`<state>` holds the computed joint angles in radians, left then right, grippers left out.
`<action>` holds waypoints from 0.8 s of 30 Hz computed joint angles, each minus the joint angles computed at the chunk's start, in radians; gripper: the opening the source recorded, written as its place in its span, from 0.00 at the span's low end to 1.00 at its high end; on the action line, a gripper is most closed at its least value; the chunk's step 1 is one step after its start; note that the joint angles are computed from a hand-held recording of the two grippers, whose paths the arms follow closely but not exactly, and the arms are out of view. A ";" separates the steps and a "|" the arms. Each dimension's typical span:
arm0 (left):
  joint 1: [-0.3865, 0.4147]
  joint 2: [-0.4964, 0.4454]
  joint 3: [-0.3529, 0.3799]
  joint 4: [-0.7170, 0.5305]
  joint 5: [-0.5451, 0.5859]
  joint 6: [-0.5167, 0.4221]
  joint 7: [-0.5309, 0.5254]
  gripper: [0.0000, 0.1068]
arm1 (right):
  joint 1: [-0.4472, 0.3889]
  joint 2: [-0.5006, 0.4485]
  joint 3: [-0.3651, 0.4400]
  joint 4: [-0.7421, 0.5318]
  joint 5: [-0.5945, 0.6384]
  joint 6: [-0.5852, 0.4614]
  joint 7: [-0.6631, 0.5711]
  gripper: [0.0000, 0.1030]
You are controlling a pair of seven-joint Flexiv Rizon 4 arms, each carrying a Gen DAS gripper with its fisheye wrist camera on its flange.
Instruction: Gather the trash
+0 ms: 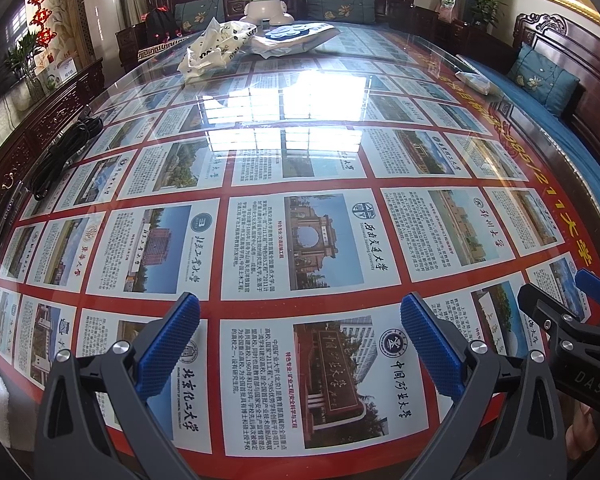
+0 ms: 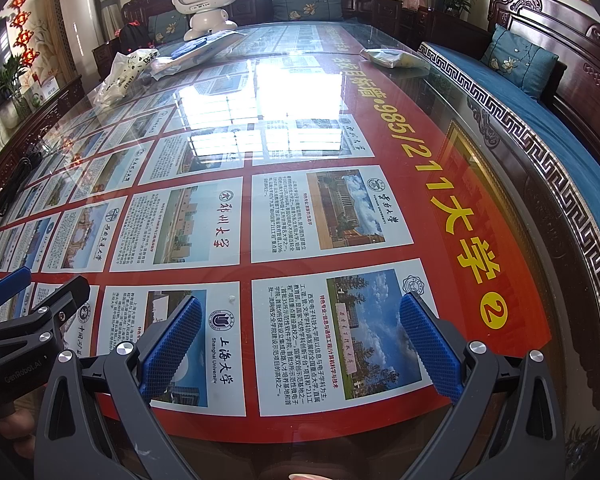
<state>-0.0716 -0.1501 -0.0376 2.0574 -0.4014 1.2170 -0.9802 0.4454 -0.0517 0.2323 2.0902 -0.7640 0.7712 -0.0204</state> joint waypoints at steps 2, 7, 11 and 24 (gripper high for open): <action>0.000 0.000 0.000 0.000 -0.001 0.000 0.000 0.93 | 0.000 0.000 0.000 0.000 0.000 0.000 0.000 0.93; -0.001 0.000 0.000 0.001 -0.001 0.000 -0.001 0.93 | 0.000 0.000 0.000 0.000 0.000 0.000 0.000 0.93; 0.000 0.000 0.000 0.000 -0.002 0.000 0.001 0.93 | 0.000 0.000 0.000 0.000 0.000 0.000 0.000 0.93; -0.001 0.000 0.001 -0.001 0.007 -0.002 -0.005 0.94 | 0.000 0.000 0.000 0.000 0.000 0.000 0.000 0.93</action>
<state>-0.0721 -0.1506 -0.0370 2.0559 -0.3941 1.2153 -0.9856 0.4452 -0.0517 0.2325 2.0903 -0.7643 0.7713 -0.0203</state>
